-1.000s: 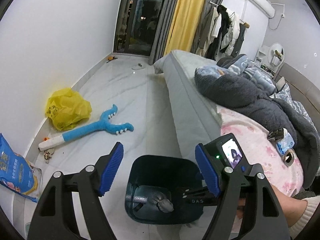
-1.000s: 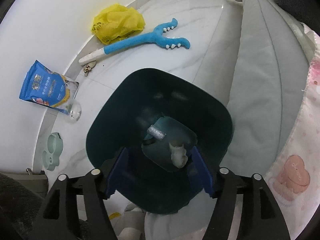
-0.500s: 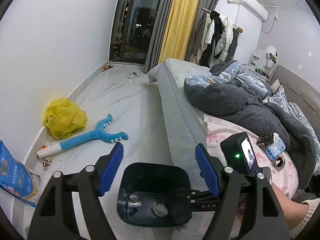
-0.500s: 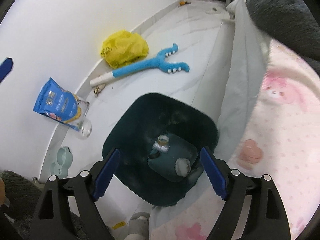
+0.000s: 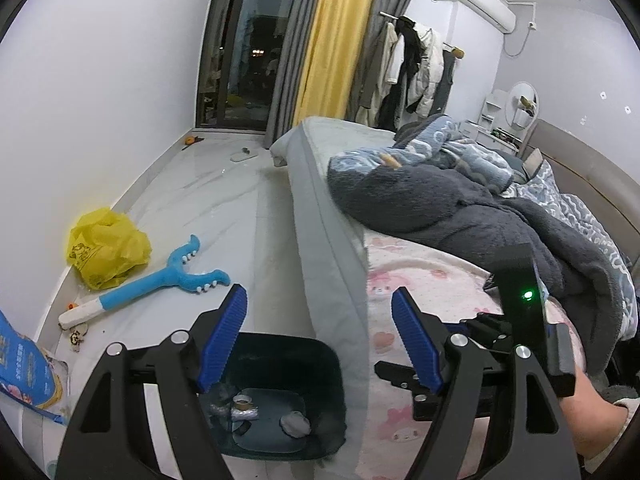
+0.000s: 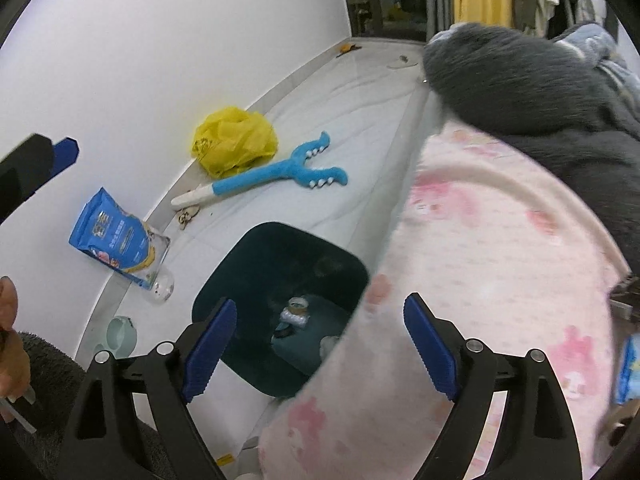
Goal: Collect trash
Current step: 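Move both tools back from the bin to the items on the bed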
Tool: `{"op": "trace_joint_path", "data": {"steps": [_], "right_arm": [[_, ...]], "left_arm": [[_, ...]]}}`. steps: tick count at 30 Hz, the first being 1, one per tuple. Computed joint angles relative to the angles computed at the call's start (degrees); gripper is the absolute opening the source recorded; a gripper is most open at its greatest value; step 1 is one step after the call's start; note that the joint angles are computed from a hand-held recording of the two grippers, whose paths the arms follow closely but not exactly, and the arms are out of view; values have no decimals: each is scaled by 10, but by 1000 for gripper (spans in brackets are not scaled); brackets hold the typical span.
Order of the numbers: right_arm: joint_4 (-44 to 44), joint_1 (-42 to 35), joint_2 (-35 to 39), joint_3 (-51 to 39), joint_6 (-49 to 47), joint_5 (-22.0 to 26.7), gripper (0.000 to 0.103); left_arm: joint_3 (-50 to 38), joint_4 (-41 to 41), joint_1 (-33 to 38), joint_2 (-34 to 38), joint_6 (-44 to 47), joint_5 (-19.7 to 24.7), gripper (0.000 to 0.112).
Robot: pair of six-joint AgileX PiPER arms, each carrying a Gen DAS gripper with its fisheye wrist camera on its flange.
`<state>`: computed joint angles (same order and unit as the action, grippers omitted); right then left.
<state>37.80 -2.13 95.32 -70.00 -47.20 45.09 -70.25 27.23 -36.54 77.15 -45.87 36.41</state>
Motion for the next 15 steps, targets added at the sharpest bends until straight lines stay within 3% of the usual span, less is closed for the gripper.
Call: {"op": "trace_joint_path", "data": {"steps": [15], "right_arm": [[37,-136,-63,38,-111,24,89]], "left_arm": [[-80,29,-77,74,-36,12,82]]}}
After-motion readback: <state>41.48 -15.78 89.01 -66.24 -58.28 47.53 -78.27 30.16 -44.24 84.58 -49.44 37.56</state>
